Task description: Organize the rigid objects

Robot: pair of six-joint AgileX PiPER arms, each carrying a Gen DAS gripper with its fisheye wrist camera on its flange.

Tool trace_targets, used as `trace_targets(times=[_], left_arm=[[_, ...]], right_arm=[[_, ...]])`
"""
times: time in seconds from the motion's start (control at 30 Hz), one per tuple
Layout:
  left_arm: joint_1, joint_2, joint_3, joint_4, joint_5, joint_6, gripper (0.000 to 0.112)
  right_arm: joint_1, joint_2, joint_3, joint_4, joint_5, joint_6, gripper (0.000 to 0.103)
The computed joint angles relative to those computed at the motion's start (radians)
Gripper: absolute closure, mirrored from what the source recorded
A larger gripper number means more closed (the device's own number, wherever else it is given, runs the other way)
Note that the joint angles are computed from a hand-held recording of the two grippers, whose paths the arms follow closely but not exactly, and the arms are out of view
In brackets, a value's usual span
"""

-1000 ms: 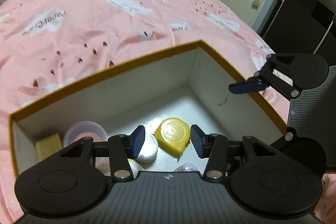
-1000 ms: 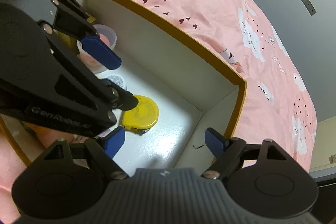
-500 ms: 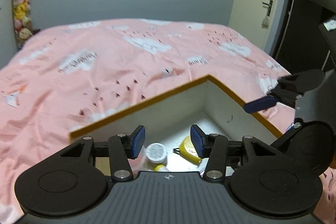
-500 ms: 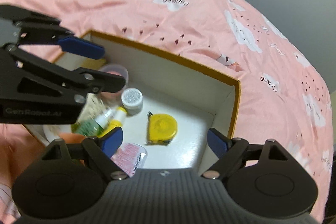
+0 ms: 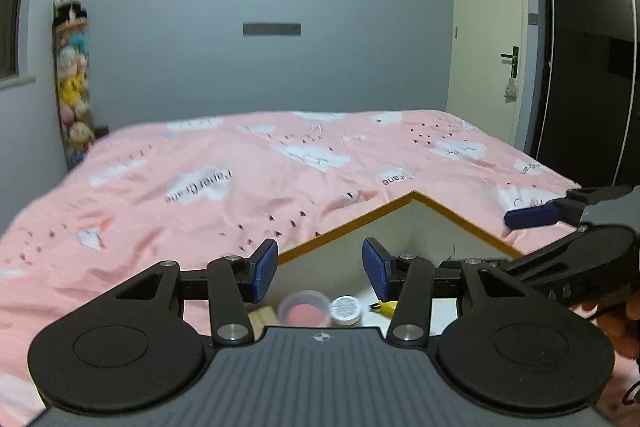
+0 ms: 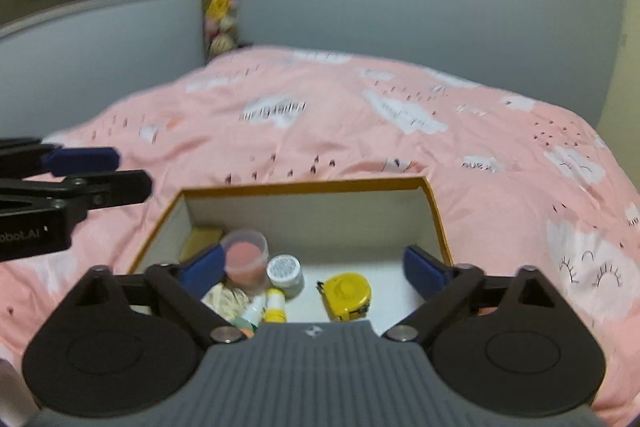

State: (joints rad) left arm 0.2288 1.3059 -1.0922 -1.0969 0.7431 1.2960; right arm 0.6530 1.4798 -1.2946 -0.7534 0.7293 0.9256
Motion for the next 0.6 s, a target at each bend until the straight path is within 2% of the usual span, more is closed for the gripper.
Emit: trace_targets(times=[0.13, 0.23, 0.3, 0.33, 0.4, 0.47, 0.6], left_arm=[[0.065, -0.033, 0.065, -0.033, 0.024, 0.048, 0.053], [0.108, -0.058, 0.128, -0.096, 0.013, 0.123, 0.035], [0.124, -0.082, 0.165, -0.124, -0.007, 0.162, 0.018], [0.123, -0.097, 0.181, -0.123, -0.033, 0.162, 0.017], [0.072, -0.129, 0.200, -0.045, -0.147, 0.078, 0.014], [0.041, -0.136, 0.204, 0.026, -0.215, -0.012, 0.014], [0.023, -0.121, 0.211, 0.136, -0.257, -0.158, 0.014]], right_arm=[[0.100, -0.014, 0.071, -0.208, 0.065, 0.273, 0.005], [0.158, -0.023, 0.114, -0.310, 0.105, 0.422, 0.004], [0.215, -0.018, 0.143, -0.395, 0.177, 0.522, 0.003], [0.238, -0.014, 0.154, -0.419, 0.204, 0.556, 0.003], [0.262, -0.008, 0.166, -0.432, 0.225, 0.591, 0.003], [0.285, -0.002, 0.174, -0.444, 0.246, 0.609, 0.003], [0.311, 0.012, 0.187, -0.455, 0.266, 0.628, 0.003]])
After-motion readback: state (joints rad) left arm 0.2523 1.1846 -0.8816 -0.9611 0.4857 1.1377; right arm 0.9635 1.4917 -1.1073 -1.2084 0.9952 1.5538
